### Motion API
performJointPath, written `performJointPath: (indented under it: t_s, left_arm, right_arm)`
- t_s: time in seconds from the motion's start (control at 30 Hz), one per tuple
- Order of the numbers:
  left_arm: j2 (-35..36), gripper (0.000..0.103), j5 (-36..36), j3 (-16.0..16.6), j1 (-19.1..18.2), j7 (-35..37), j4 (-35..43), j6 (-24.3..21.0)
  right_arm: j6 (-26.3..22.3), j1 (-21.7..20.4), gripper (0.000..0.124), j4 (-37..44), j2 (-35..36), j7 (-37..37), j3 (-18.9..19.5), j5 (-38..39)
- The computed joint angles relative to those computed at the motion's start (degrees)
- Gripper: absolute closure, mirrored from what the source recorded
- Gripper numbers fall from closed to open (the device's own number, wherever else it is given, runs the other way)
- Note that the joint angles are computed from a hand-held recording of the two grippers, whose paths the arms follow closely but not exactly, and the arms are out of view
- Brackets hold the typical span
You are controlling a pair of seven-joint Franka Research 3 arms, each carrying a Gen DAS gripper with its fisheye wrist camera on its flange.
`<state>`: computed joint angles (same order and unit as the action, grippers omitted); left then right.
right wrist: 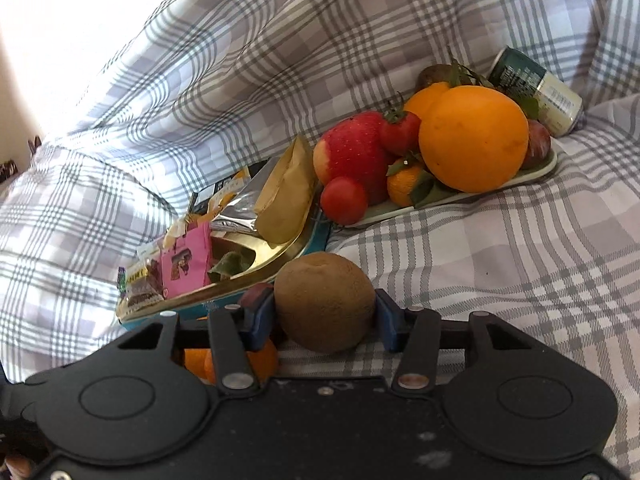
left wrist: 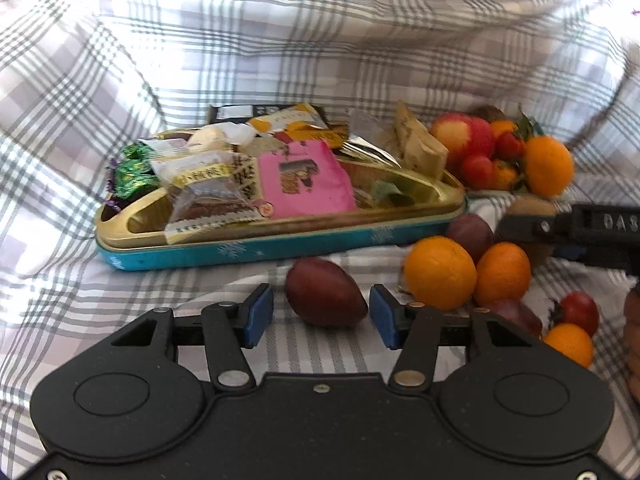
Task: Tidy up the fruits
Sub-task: 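Grasp a second kiwi with the right tool while the left tool grasps a dark red plum, then carry the plum with the left tool while the right tool carries the kiwi to the gold tray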
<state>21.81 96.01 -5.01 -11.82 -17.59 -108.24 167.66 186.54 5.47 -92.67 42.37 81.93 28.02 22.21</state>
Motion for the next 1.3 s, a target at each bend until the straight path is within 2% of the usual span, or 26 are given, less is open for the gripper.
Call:
performJointPath:
  t_s: [0.1, 0.2, 0.27, 0.3, 0.4, 0.47, 0.63, 0.8, 0.93, 1.13, 1.23, 1.3]
  left_arm:
    - [0.55, 0.045, -0.29, -0.11, -0.01, -1.44, 0.81, -0.5]
    - [1.77, 0.045, -7.7, -0.12, -0.54, 7.77, 1.55, -0.92]
    - [1.84, 0.048, -8.58, 0.76, -1.83, 9.33, 1.78, -1.45]
    - [1.9, 0.056, -8.72, 1.14, -2.19, 9.6, 1.9, -1.23]
    - [1.95, 0.057, -11.93, 1.64, -1.77, 11.73, 1.87, 1.59]
    - [1.53, 0.057, -17.26, 1.55, -1.36, 15.07, 1.23, 2.14]
    - [-1.48, 0.058, -27.44, 1.72, -2.34, 22.8, -0.89, -0.83]
    - [-7.09, 0.058, -33.58, 0.89, -2.49, 28.08, -4.97, -1.91]
    - [-11.39, 0.058, -38.17, -1.02, -2.06, 32.22, -8.85, -3.27]
    - [-17.62, 0.058, -50.34, -4.4, -0.74, 37.46, -16.43, -2.32]
    - [-20.49, 0.058, -51.32, -5.56, -1.08, 36.88, -19.14, -3.9]
    - [-22.43, 0.058, -50.91, -6.43, -1.18, 35.63, -20.86, -5.22]
  right_arm:
    - [0.24, -0.56, 0.072, -0.08, 0.18, 0.14, 0.73, 0.06]
    - [0.55, -1.39, 0.072, -0.17, 0.46, 0.36, 1.72, 0.02]
    - [0.58, -1.79, 0.072, -0.14, 0.64, 0.6, 2.19, -0.07]
    - [0.57, -1.97, 0.072, -0.06, 0.76, 0.73, 2.4, -0.11]
    - [0.73, -2.63, 0.072, -0.14, 1.0, 1.03, 3.1, -0.25]
    - [0.77, -2.75, 0.072, -0.14, 1.05, 1.32, 3.22, -0.35]
    - [0.56, -2.28, 0.072, -0.02, 0.96, 1.84, 2.52, -0.6]
    - [-0.16, -0.32, 0.072, 0.35, 0.42, 2.33, 0.1, -0.38]
    - [-0.93, 2.43, 0.072, 0.76, -0.25, 2.7, -3.17, 0.0]
    - [-3.14, 11.12, 0.072, 1.67, -1.86, 4.41, -13.58, -0.03]
    - [-3.6, 13.09, 0.072, 1.78, -2.15, 5.09, -16.0, -0.11]
    - [-4.71, 16.93, 0.072, 1.73, -2.87, 6.83, -20.69, -0.63]
